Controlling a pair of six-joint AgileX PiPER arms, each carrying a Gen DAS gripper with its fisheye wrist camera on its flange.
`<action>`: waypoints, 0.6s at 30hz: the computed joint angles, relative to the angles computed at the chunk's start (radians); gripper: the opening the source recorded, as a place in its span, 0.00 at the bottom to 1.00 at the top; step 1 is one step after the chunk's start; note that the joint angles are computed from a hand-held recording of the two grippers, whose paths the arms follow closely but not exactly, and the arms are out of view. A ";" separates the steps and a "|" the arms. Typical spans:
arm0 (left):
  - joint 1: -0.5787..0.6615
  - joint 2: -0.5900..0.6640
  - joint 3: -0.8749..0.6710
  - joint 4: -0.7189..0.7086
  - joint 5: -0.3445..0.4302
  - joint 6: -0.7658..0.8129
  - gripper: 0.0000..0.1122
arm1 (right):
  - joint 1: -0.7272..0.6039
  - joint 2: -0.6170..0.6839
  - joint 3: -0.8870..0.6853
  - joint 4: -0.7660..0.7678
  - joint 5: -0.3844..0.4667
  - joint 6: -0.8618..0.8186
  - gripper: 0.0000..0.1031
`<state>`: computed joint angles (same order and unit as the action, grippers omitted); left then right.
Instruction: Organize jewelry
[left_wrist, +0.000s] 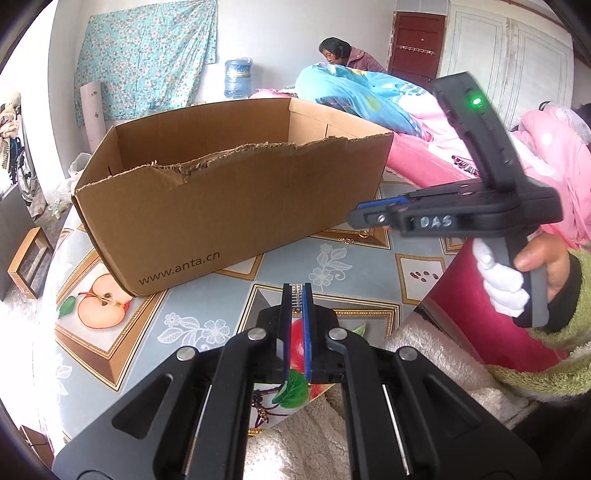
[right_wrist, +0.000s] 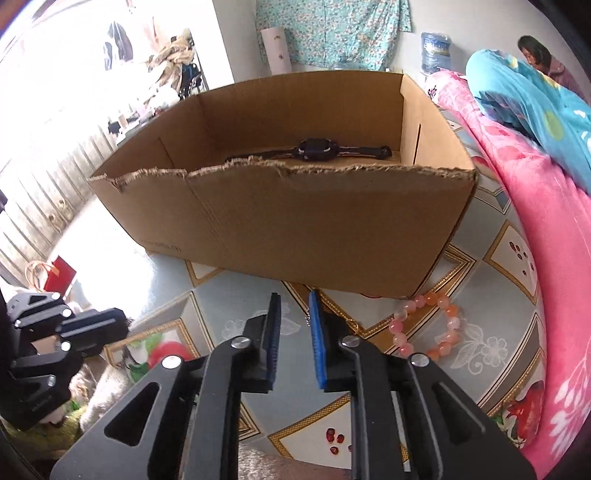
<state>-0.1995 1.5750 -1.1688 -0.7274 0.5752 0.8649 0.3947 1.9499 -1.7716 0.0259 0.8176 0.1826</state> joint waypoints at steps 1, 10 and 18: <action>0.002 0.000 0.002 0.002 0.001 -0.002 0.04 | 0.000 0.025 -0.030 -0.002 0.028 -0.019 0.22; 0.030 0.014 0.012 -0.055 0.007 0.037 0.04 | -0.021 0.149 -0.206 0.008 0.181 -0.136 0.15; 0.050 0.038 0.006 -0.110 0.022 0.095 0.04 | -0.108 0.188 -0.311 0.167 0.289 -0.178 0.03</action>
<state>-0.1497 1.6133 -1.1630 -0.8372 0.5969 0.9596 0.2863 2.1375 -2.0830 0.1928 1.1068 0.0042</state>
